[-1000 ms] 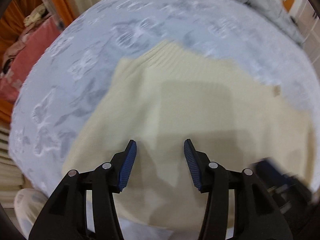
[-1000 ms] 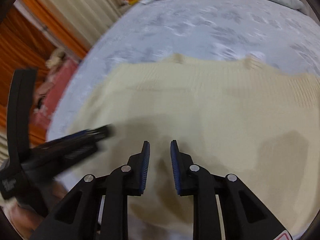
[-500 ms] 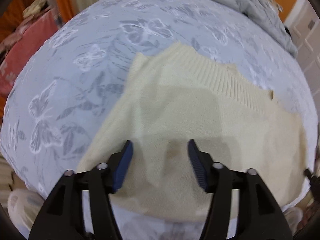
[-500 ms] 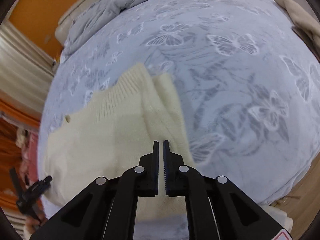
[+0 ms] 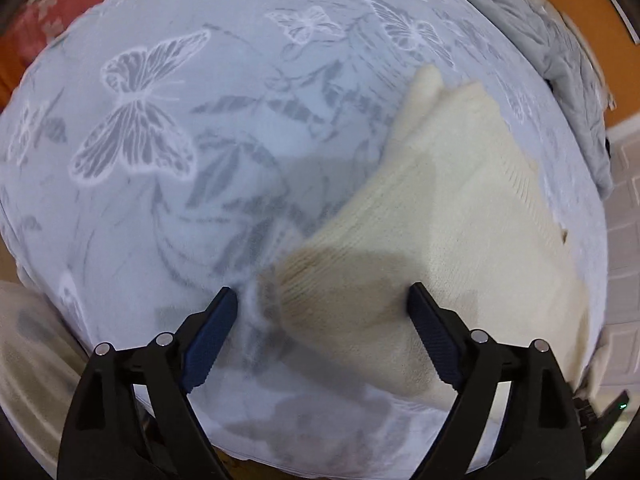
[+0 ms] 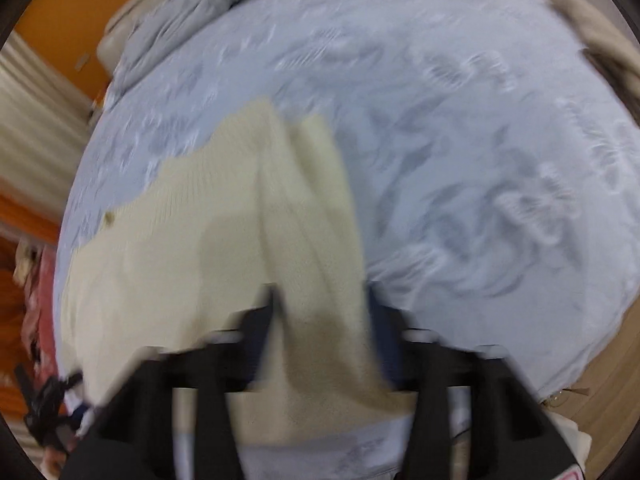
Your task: Fold small clothes
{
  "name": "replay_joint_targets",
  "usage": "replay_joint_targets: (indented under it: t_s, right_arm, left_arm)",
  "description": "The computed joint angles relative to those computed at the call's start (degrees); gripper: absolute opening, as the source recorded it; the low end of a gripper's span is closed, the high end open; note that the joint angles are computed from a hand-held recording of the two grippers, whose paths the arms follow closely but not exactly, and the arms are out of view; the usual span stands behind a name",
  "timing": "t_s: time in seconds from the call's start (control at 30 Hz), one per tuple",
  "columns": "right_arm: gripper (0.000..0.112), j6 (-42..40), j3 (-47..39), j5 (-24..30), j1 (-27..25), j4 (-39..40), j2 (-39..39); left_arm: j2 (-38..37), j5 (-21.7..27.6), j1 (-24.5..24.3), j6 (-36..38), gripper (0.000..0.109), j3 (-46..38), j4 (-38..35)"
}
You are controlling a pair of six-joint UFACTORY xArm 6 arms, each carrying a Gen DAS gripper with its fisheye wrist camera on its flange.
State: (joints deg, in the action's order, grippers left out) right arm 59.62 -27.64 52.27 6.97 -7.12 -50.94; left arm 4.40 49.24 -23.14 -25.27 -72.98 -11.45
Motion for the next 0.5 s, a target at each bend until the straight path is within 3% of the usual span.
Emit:
replay_joint_targets:
  t_s: [0.13, 0.27, 0.33, 0.43, 0.5]
  right_arm:
    - [0.011, 4.09, 1.73, -1.68, -0.93, -1.91, -6.46]
    - [0.020, -2.74, 0.79, 2.94, -3.09, 3.59, -0.68]
    - [0.026, 1.71, -2.23, 5.67, -0.82, -0.75, -0.36]
    - [0.032, 13.62, -7.98, 11.56, 7.89, -14.27, 0.23]
    - [0.032, 12.61, -10.88, 9.37, 10.52, -15.57, 2.88]
  left_arm:
    - [-0.47, 1.15, -0.63, 0.57, 0.084, -0.36, 3.03]
    - [0.01, 1.05, -0.32, 0.64, 0.086, -0.22, 2.42]
    - [0.16, 1.77, -0.44, 0.01, 0.086, -0.78, 2.55]
    - [-0.02, 2.58, -0.31, -0.42, 0.088, -0.87, 1.21]
    - [-0.53, 1.66, -0.25, -0.98, 0.090, 0.30, 0.36]
